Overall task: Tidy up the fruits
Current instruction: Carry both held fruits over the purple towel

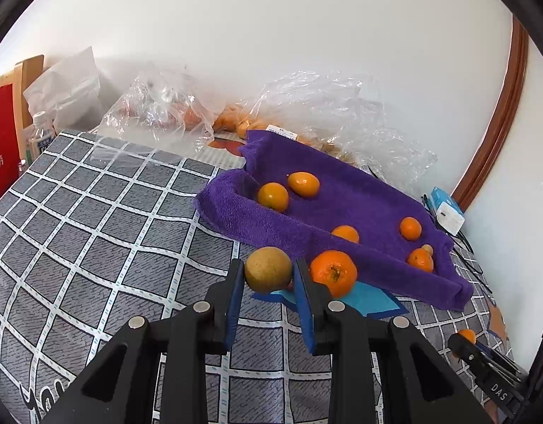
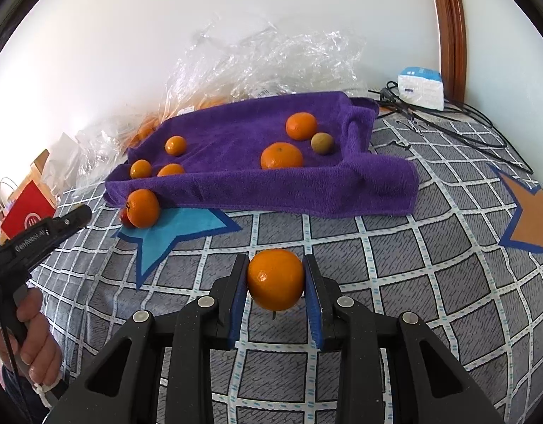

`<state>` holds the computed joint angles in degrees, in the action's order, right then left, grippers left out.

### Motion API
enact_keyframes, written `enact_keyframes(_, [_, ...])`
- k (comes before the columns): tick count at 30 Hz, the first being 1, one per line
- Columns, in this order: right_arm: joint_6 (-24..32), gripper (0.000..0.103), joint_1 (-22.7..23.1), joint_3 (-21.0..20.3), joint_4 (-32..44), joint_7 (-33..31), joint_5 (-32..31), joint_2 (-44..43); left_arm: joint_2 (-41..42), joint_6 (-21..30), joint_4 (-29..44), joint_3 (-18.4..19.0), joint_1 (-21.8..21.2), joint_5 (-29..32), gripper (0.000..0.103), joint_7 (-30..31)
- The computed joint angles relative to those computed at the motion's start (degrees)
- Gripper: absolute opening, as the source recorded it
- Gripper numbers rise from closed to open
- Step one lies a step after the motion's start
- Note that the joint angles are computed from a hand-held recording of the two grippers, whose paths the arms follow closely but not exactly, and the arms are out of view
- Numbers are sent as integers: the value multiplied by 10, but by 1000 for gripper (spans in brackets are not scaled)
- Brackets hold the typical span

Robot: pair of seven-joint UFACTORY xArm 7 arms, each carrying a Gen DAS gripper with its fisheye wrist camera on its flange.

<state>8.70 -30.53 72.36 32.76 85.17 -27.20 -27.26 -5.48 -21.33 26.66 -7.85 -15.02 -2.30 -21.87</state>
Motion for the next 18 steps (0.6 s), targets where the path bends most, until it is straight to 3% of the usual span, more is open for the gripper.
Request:
enact_keyframes(7, [1,30,23,-31,2,0,-11,-16,2,10,5,20,-7,43,27,-35])
enact_keyframes(12, [10,30,15,-32,17,-9,-21,-15,-2,-2,0,-35,20,-73,27,49])
enact_keyframes(18, [6,30,12,-42,33,-23,-35,-18,3,9,5,-14,10,-71,27,37])
